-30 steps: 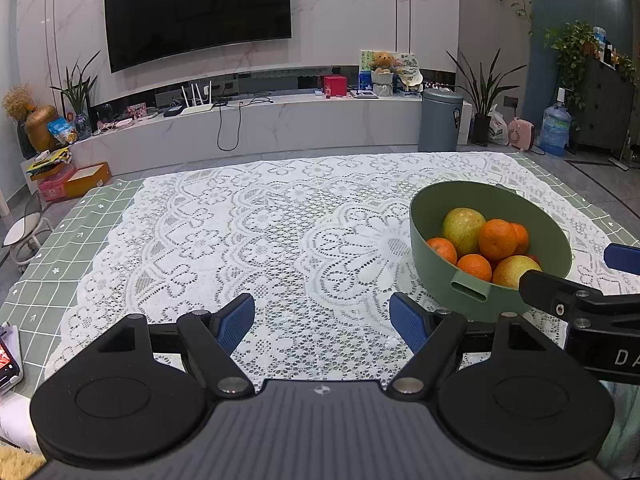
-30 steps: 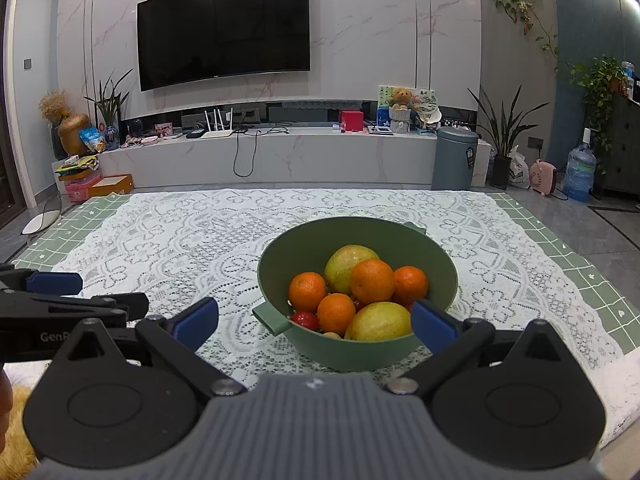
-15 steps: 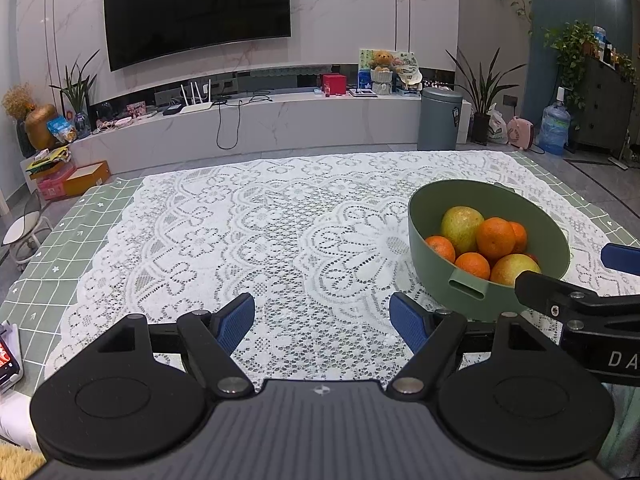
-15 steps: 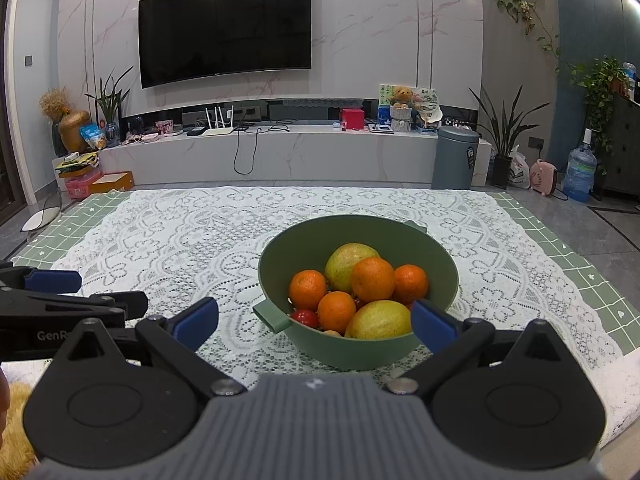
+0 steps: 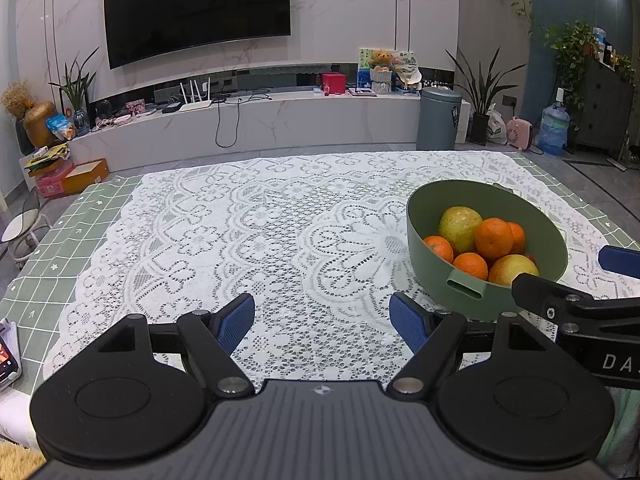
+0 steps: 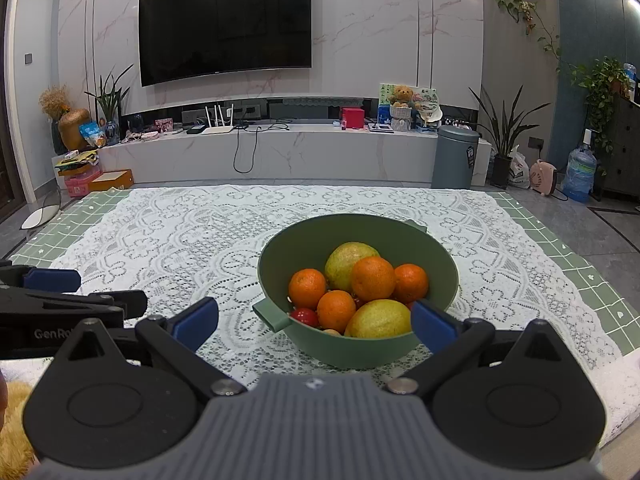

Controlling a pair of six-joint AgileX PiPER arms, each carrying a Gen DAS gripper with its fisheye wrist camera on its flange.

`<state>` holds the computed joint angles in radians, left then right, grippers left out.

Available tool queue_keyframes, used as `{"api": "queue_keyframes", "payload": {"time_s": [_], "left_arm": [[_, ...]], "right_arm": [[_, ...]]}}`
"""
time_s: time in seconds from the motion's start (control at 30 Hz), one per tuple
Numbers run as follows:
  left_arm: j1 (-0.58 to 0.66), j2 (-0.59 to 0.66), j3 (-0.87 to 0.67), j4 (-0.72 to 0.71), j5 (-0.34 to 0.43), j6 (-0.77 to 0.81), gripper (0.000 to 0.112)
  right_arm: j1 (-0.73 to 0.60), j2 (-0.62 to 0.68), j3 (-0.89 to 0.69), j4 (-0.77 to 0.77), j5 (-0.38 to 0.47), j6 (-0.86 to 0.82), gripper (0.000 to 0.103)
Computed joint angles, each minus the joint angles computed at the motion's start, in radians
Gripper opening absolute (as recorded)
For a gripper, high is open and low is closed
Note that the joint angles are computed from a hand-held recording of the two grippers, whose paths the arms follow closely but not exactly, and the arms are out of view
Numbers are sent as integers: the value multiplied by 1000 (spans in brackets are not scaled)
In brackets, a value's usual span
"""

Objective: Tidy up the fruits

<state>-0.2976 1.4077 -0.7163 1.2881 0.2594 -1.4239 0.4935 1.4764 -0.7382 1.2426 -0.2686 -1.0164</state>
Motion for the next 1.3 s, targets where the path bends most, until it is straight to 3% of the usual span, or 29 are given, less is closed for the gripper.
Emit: {"api": "queue_keyframes", "payload": {"time_s": [1.3], "left_arm": [[-15,-10,-5,-56,18,48,90]], "right_arm": [[-8,6,4,-2,1,-8,99]]}}
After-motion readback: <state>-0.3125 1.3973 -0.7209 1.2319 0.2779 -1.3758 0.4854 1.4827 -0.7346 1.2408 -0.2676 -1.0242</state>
